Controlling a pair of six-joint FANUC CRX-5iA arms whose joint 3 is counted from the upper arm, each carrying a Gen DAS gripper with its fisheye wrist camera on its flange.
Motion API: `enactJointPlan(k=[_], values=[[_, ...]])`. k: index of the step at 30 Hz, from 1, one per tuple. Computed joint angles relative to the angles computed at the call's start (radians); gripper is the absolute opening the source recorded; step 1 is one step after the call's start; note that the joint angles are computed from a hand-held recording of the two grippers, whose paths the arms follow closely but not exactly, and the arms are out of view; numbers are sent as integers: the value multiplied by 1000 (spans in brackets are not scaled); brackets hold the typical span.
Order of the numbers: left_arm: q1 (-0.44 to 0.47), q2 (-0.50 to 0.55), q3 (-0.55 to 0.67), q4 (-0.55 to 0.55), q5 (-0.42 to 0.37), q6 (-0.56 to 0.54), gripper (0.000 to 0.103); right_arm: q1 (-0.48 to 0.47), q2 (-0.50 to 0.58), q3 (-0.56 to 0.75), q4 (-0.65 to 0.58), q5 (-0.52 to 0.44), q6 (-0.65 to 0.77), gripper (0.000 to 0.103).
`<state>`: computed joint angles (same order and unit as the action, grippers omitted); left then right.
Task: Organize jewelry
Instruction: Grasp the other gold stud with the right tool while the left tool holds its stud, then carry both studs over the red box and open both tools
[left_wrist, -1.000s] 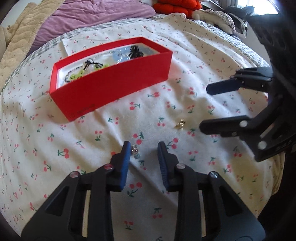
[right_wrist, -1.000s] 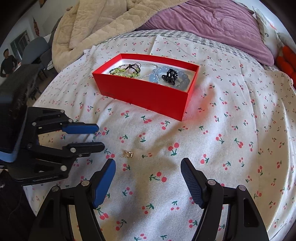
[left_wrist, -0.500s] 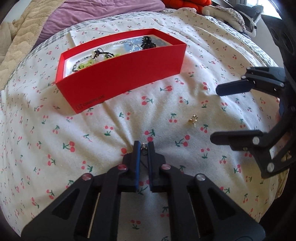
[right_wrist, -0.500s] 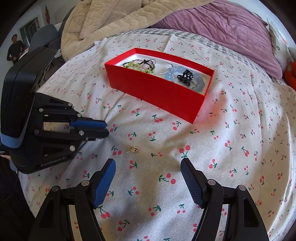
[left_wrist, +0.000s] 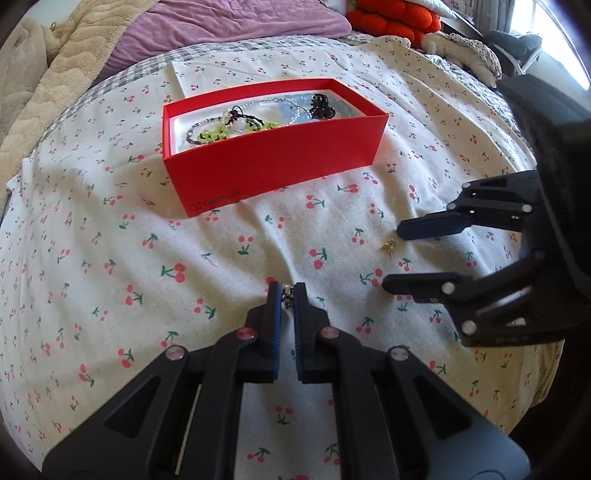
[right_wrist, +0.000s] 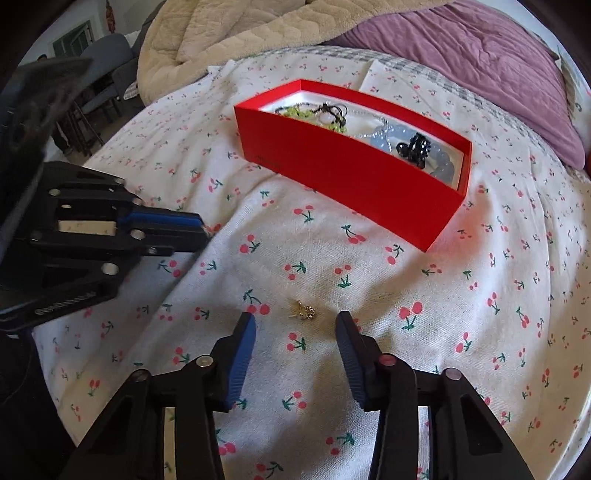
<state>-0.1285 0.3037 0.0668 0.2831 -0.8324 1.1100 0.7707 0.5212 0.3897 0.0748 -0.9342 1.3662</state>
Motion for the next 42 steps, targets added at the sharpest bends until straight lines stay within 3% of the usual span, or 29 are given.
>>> enactJointPlan(k=[3, 15, 42], values=[[7, -7, -10, 17, -2, -16, 7, -2, 6, 8, -1, 3, -1, 41], [18, -27, -36, 36, 4, -27, 7, -1, 23, 36, -15, -24, 19, 13], [45, -32, 9, 103, 32, -2, 7, -13, -13, 77, -18, 2, -15, 12]])
